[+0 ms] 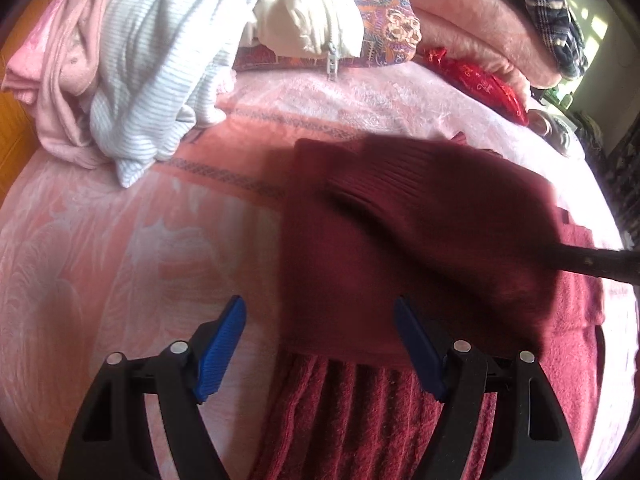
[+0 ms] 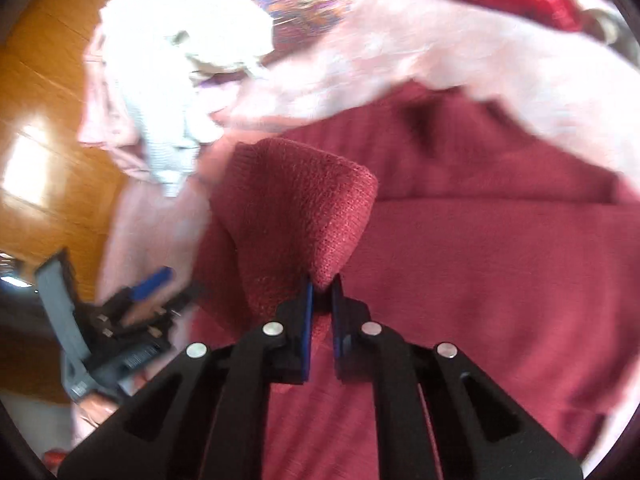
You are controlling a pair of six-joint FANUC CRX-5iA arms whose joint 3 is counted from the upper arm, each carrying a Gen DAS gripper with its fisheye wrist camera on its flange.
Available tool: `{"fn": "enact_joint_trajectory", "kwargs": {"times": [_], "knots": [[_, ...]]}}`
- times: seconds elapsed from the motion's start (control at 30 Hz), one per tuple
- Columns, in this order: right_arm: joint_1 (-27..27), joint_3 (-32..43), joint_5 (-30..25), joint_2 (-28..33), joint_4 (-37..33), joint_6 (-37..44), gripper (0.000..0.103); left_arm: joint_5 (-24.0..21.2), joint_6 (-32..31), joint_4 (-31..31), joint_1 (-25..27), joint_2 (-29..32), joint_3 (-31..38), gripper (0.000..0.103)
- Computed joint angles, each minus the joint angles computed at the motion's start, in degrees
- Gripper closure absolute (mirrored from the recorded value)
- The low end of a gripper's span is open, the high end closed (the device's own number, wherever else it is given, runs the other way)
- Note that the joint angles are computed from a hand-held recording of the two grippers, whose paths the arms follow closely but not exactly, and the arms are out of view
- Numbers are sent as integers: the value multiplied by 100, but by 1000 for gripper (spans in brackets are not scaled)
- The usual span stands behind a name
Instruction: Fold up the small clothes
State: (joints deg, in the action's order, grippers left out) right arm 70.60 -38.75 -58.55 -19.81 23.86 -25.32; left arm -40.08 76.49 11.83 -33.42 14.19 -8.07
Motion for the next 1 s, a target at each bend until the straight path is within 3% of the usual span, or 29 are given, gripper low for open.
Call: {"fn": "enact_joint_trajectory", "kwargs": {"times": [0.13, 0.2, 0.3, 0.33, 0.53, 0.63, 0.7, 0.77, 0.83, 0.87, 0.93, 1.0], "knots": [[-279, 252, -224, 427, -986, 658, 82, -463, 543, -769, -296, 489, 610, 26], [-125, 262, -367, 395, -814, 508, 79, -506, 672, -910, -335, 600, 701, 25], [124, 566, -1009, 525, -374, 393, 65, -406, 341, -371, -141, 515, 484, 25], [113, 703, -1137, 617, -279, 484, 65, -347, 312, -291, -89, 451, 424, 26], [-653, 1300, -339, 1166, -512, 1710, 59, -450, 728, -884, -181, 570, 797, 26], [-1076, 1666, -79, 1671, -918, 2288, 54, -584, 724, -802, -171, 759, 952, 26], [-1261, 1861, -26, 1923, -1074, 2530, 44, -620, 640, -690, -144, 851, 990, 25], [-1426, 2068, -153, 2216, -1162, 2704, 45, -638, 625, -585, -117, 917, 1003, 25], [-1499, 2049, -76, 2303, -1237, 2779, 55, -626, 576, -403, -56, 947, 945, 25], [-1515, 2099, -163, 2392, -1222, 2834, 72, -599, 556, -322, -36, 958, 911, 25], [-1452, 1825, 116, 2170, -1019, 2662, 95, -549, 539, -374, -53, 932, 879, 24], [-1295, 1417, 287, 1722, -751, 2123, 99, -518, 542, -504, -83, 894, 865, 23]]}}
